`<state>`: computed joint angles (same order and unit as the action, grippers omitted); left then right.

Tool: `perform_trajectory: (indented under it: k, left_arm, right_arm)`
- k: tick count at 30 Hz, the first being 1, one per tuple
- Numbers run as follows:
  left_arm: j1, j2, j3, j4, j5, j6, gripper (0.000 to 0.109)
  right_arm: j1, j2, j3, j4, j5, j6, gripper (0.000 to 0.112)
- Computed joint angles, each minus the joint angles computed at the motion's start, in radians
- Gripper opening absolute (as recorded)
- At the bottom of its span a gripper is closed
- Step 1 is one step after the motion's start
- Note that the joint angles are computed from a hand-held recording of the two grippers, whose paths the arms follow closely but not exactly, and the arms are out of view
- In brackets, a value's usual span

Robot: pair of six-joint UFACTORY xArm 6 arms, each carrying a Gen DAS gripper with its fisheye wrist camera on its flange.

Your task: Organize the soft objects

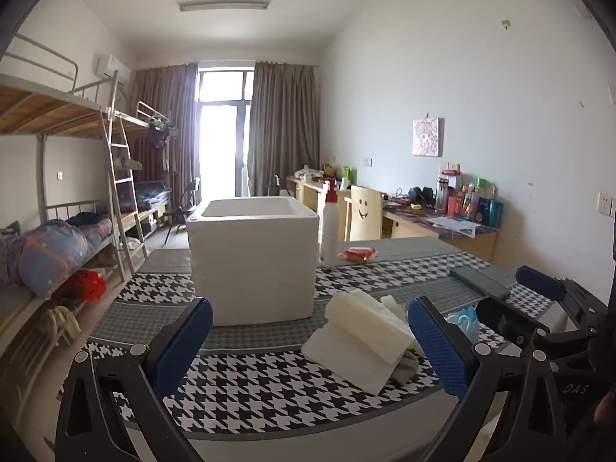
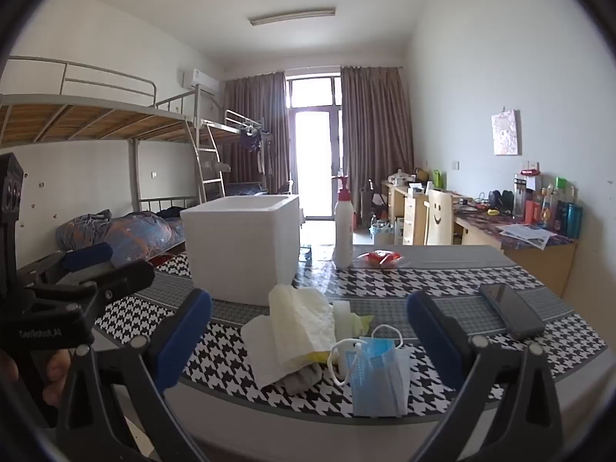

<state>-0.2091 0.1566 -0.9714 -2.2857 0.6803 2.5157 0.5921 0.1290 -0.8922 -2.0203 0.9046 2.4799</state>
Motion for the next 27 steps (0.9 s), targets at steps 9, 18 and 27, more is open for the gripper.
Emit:
perform_trajectory:
  k: [9, 18, 27]
  left_arm:
    - [-0.009, 0.027, -0.044, 0.043, -0.055, -0.069, 0.102]
    - [-0.018, 0.038, -0.058, 0.008, -0.086, -0.047, 0.102]
    - [-0.010, 0.037, -0.055, 0.028, -0.075, -0.085, 0.102]
  right_arm:
    - [0.002, -0.008, 0.003, 0.003, -0.005, -0.001, 0.102]
    - [-0.001, -0.012, 0.006, 0.005, -0.009, -0.008, 0.102]
    - [0.003, -0.009, 0.000, 0.007, -0.004, -0.014, 0.102]
